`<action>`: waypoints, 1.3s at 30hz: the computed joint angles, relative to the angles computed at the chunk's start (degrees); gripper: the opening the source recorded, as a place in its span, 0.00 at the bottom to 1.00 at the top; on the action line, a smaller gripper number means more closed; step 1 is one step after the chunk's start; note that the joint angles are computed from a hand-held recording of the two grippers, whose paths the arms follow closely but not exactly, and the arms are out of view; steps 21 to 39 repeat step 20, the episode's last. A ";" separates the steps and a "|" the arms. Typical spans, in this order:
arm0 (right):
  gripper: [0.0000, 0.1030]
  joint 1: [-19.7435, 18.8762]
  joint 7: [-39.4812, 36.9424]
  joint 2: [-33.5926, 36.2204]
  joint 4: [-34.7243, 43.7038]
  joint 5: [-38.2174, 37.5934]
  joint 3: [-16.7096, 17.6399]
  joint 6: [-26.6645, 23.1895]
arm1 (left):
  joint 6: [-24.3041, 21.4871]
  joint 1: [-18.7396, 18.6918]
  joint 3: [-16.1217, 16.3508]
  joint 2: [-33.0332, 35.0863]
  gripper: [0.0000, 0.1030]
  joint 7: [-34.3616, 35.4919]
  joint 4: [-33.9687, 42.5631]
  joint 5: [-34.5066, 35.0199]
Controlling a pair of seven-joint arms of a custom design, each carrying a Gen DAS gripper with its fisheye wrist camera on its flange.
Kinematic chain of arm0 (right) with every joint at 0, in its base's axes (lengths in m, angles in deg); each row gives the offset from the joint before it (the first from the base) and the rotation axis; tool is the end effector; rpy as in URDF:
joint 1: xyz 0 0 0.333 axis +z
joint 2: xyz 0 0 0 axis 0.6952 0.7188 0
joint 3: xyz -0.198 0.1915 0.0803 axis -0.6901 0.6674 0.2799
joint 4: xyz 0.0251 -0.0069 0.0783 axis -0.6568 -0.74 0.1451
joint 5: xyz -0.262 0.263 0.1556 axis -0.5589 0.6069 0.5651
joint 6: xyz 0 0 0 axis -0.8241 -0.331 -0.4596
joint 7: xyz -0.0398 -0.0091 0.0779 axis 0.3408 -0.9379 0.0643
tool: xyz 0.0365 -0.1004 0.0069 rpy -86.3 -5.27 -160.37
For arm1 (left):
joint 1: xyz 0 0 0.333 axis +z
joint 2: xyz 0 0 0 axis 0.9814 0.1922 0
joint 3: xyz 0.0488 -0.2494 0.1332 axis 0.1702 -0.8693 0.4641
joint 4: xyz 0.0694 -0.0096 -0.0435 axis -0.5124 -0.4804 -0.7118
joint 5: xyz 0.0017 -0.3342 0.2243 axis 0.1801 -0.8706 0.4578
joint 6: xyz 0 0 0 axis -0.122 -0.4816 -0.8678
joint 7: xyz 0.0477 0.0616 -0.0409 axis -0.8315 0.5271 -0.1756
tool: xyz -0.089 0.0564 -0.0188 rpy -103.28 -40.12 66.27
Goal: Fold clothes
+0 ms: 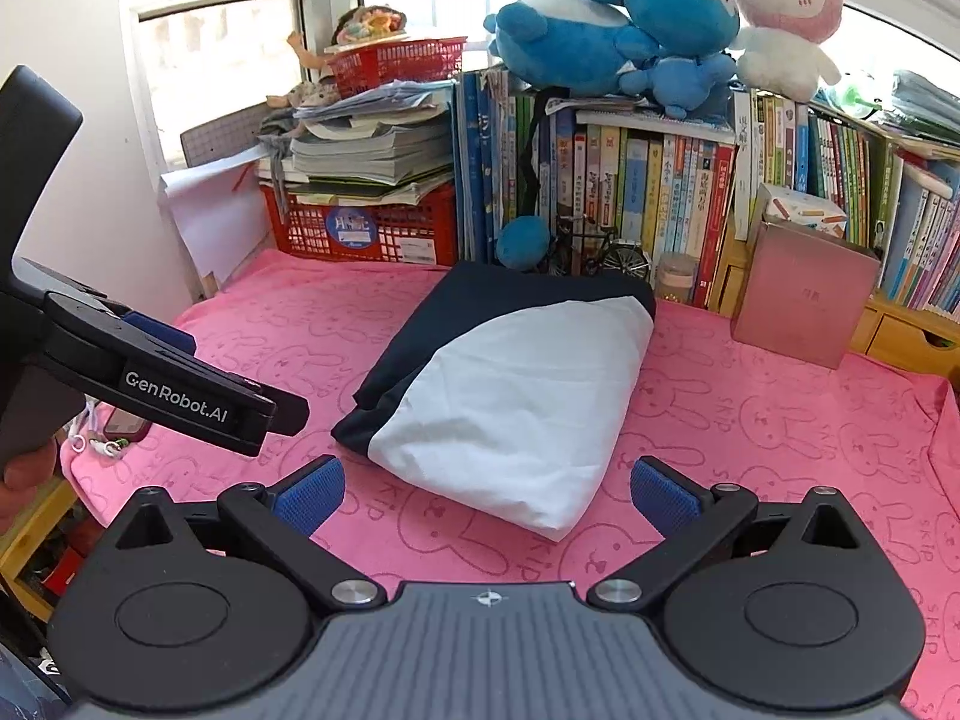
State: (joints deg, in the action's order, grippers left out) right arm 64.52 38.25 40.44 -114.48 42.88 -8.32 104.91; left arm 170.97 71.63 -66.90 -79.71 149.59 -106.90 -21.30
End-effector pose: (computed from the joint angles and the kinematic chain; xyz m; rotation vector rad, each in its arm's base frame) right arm 0.4222 0.1618 0.6302 -1.8850 1.4200 -0.5885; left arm 0.4837 -0.2000 0.6689 -1.6689 2.0910 -0.6221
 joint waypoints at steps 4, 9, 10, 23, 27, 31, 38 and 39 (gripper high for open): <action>1.00 -0.20 0.28 1.39 0.88 -0.14 0.13 0.36 | -0.42 -0.12 0.63 1.38 0.96 0.87 1.42 -1.51; 1.00 -0.15 -0.24 3.13 2.28 0.15 0.02 0.38 | -0.85 -0.13 0.92 2.81 0.96 1.77 2.85 -2.00; 1.00 -0.15 -0.28 3.38 2.48 0.23 0.04 0.40 | -0.98 -0.14 0.98 3.06 0.96 1.82 3.10 -2.18; 1.00 -0.91 0.48 5.06 3.62 0.36 0.43 -0.46 | 2.26 -0.19 1.74 3.06 1.00 4.15 1.71 -5.60; 1.00 -0.91 0.48 5.06 3.62 0.36 0.43 -0.46 | 2.26 -0.19 1.74 3.06 1.00 4.15 1.71 -5.60; 1.00 -0.91 0.48 5.06 3.62 0.36 0.43 -0.46 | 2.26 -0.19 1.74 3.06 1.00 4.15 1.71 -5.60; 1.00 -0.91 0.48 5.06 3.62 0.36 0.43 -0.46 | 2.26 -0.19 1.74 3.06 1.00 4.15 1.71 -5.60; 1.00 -0.91 0.48 5.06 3.62 0.36 0.43 -0.46 | 2.26 -0.19 1.74 3.06 1.00 4.15 1.71 -5.60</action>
